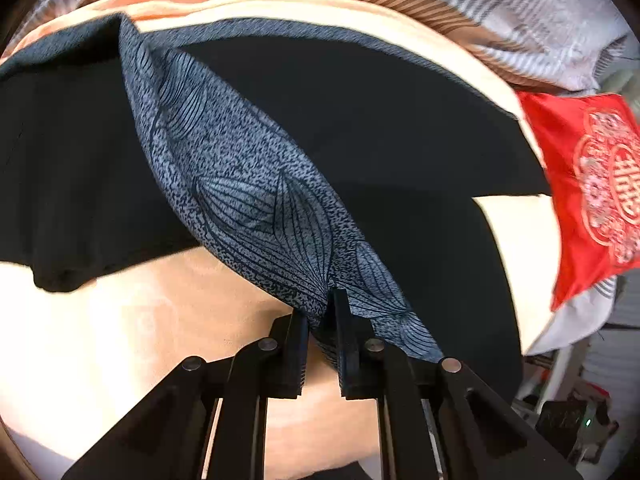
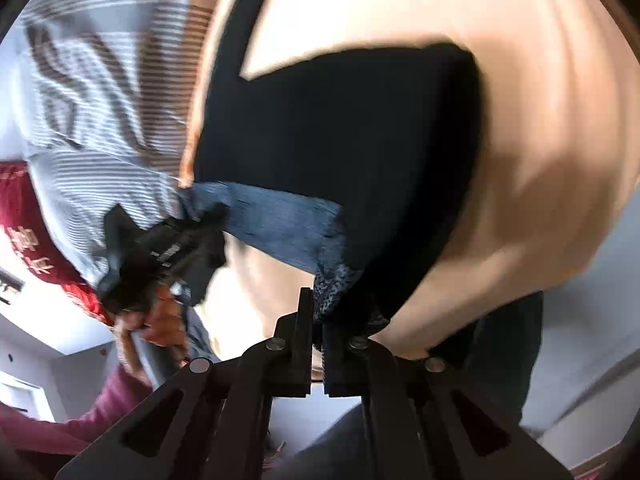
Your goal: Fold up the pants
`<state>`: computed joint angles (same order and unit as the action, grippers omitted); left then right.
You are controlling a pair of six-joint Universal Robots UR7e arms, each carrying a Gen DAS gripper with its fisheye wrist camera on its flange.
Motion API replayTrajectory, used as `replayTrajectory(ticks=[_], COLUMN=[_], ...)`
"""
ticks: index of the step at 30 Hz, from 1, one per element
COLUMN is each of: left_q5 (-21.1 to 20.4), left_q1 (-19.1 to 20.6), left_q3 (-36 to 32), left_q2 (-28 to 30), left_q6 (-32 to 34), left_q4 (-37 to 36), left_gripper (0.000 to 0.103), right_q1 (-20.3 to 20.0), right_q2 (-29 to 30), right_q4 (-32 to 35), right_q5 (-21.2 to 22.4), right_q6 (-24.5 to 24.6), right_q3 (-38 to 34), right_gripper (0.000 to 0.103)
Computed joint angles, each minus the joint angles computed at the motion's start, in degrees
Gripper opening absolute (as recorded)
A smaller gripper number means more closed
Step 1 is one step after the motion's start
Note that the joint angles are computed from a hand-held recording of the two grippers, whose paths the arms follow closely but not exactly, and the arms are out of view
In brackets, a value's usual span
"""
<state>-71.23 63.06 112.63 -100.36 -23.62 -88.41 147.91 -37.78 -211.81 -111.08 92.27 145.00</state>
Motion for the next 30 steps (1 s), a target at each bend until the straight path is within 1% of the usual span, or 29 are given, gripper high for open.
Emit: replayTrajectory(ticks=[3,6,8,9,10,11,14,17,21,22,23,26,28,30], left_q5=[-1.7,-2.9,-2.9,-3.0,-3.0,-3.1,-2.9,-2.9,-1.5,-1.1,-0.4,1.2,1.9,3.3], left_q1=[-0.1,-0.6,-0.6,-0.4,-0.4,-0.3,-0.7,-1.9,-3.2,-3.5,-3.9,-4.2,-3.9,-3.4], left_q3=[-2.0,-2.9,-3.2,-3.5,-3.6,-3.5,-4.5,-5.8,-9.1,-9.7,-10.7,-13.0,-14.3,-15.7], left_q2=[-0.5,0.2,1.4,1.7,1.9,1.9,1.2,2.0,6.1,7.3,9.1,13.6,16.4,19.9], left_q6=[2.5,4.0,3.9,3.7,3.3,2.7,1.5,0.1,-0.4,-0.4,-0.5,-0.1,0.1,0.0], left_q4=[0.5,-0.8,-1.2,-0.9,-0.8,-0.7,0.2,-0.4,-2.2,-3.0,-4.3,-7.8,-9.9,-11.8], left_gripper=[0.013,0.013,0.013,0.013,0.013,0.013,0.013,0.013,0.013,0.013,0.013,0.013,0.013,0.013], right_q1=[1.2,1.6,1.2,0.5,0.1,-0.6,-2.4,-5.3,-11.7,-14.3,-16.1,-23.1,-27.6,-32.9], right_q2=[-2.5,-4.9,-6.5,-6.8,-6.8,-6.4,-5.5,-8.6,-17.7,-21.1,-23.6,-31.6,-35.1,-37.2], right_q4=[2.2,5.3,8.8,9.9,10.0,8.7,1.8,-0.7,2.4,4.8,7.3,17.6,23.1,29.0], right_q5=[-2.7,-4.4,-4.2,-3.0,-2.4,-1.4,0.7,2.4,5.1,6.1,6.8,9.2,10.7,12.4], right_q6=[0.1,-1.5,-3.2,-4.4,-4.5,-4.6,-7.3,-12.6,-22.7,-26.8,-29.7,-40.2,-46.5,-51.2], right_q3=[-1.2,-2.3,-2.9,-3.0,-3.0,-2.6,-1.1,0.6,2.0,2.0,1.8,-0.4,-2.5,-5.2], right_gripper=[0.003,0.003,0.003,0.003,0.004,0.004,0.003,0.003,0.003,0.003,0.003,0.004,0.003,0.003])
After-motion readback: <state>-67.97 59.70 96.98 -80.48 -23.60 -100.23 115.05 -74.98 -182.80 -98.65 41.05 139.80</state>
